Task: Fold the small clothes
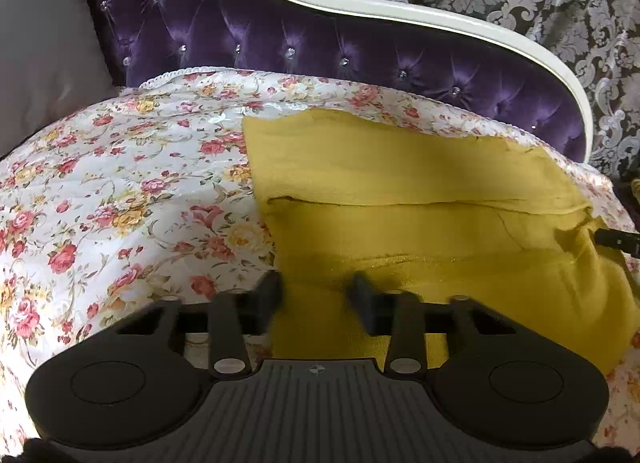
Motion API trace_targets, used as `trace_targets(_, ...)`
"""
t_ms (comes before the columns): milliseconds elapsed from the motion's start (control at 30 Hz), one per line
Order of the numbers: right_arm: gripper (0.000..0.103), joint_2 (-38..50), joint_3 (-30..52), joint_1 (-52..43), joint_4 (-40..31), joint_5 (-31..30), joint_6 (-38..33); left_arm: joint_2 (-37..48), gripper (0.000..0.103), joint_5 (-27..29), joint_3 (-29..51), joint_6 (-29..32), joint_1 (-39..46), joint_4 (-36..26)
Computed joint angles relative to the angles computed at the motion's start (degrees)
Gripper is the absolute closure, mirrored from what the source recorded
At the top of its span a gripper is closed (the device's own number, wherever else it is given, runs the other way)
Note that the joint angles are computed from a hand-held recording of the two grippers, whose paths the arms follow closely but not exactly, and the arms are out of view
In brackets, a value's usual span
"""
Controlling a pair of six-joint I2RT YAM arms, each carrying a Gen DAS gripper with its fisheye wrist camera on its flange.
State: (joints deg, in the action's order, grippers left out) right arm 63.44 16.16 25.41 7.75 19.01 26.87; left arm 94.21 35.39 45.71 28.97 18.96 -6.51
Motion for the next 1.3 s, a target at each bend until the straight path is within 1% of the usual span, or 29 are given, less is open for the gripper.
trace_targets(33, 0.082, 0.14, 0.16, 0.35, -0.33, 0.41, 0.03, -0.15, 0.089, 0.00, -0.47, -0.21, 0.03, 0.60)
trace_targets(67, 0.091, -0.08, 0.20, 0.62, -0.70, 0.73, 0.12, -0.44, 0.093, 0.49, -1.18, -0.40, 0.26, 1.52)
trace_targets(200, 0.093, -3.66, -0.67, 2.80, -2.12, 2.82, 1.05, -3.12, 0.095, 2.06, -4.61, 0.15, 1.37, 4.50)
trace_targets(367, 0.093, -10.06, -0.52, 6.58, -7.64, 7.25, 2.36, -7.42, 0.095, 5.23, -7.58, -0.42, 3.91, 6.78)
trace_targets(467, 0.094, -14.20, -0.21, 7.89, -10.41, 9.93, 2.62, -9.45, 0.095, 6.51, -7.73, -0.42, 4.86, 6.59)
trace_targets(533, 0.094, -16.41, 0.21, 7.41, -11.37, 10.26, 2.47, -10.21, 0.095, 6.93, -7.35, -0.78, 4.98, 6.38)
trace_targets(600, 0.094, -17.13, 0.91, 6.21, -11.35, 9.96, 1.52, -10.61, 0.095, 7.24, -6.59, -1.86, 4.59, 6.73)
trace_targets(700, 0.099, -16.16, 2.60, 3.61, -9.65, 9.51, -1.51, -11.57, 0.095, 7.62, -5.78, -4.12, 3.72, 8.29)
trace_targets(767, 0.099, -15.30, 3.54, 1.05, -7.68, 8.04, -3.17, -11.60, 0.095, 7.51, -4.75, -5.70, 2.76, 9.22)
trace_targets(867, 0.099, -11.80, 5.35, -4.08, -3.45, 4.22, -6.21, -10.40, 0.095, 6.87, -2.28, -8.12, 1.09, 10.44)
trace_targets(900, 0.097, -10.66, 6.15, -6.13, -3.29, 1.28, -6.71, -10.08, 0.095, 6.34, -1.48, -8.33, 0.42, 10.30)
trace_targets(933, 0.090, -9.03, 7.16, -9.03, -3.34, -3.69, -6.46, -9.92, 0.095, 6.12, -1.19, -8.73, -0.03, 10.67)
trace_targets(967, 0.085, -8.33, 7.10, -10.59, -2.81, -6.85, -6.02, -9.88, 0.095, 6.12, -1.09, -8.56, -0.32, 10.68)
trace_targets(1000, 0.085, -7.27, 7.21, -11.62, -2.97, -9.42, -5.92, -9.94, 0.095, 5.92, -1.30, -7.97, -0.59, 10.70)
trace_targets(1033, 0.085, -6.32, 7.12, -11.78, -3.51, -10.69, -6.20, -10.02, 0.095, 5.97, -1.92, -7.39, -0.50, 10.99)
trace_targets(1067, 0.083, -5.49, 6.89, -11.49, -4.14, -11.14, -6.71, -10.01, 0.095, 5.93, -2.41, -6.98, -0.53, 11.12)
trace_targets(1100, 0.077, -4.64, 6.28, -10.82, -4.25, -11.01, -7.01, -9.79, 0.095, 5.88, -2.75, -6.65, -0.47, 11.03)
trace_targets(1133, 0.062, -3.91, 5.46, -10.36, -4.08, -11.19, -6.95, -9.47, 0.095, 5.86, -2.98, -6.44, -0.29, 10.83)
trace_targets(1167, 0.056, -3.35, 4.31, -9.92, -3.40, -11.54, -6.40, -9.19, 0.095, 5.64, -3.37, -6.35, -0.14, 10.76)
trace_targets(1300, 0.056, -1.55, 1.41, -7.79, -1.13, -10.62, -5.30, -8.50, 0.095, 5.42, -3.81, -5.12, 0.80, 9.88)
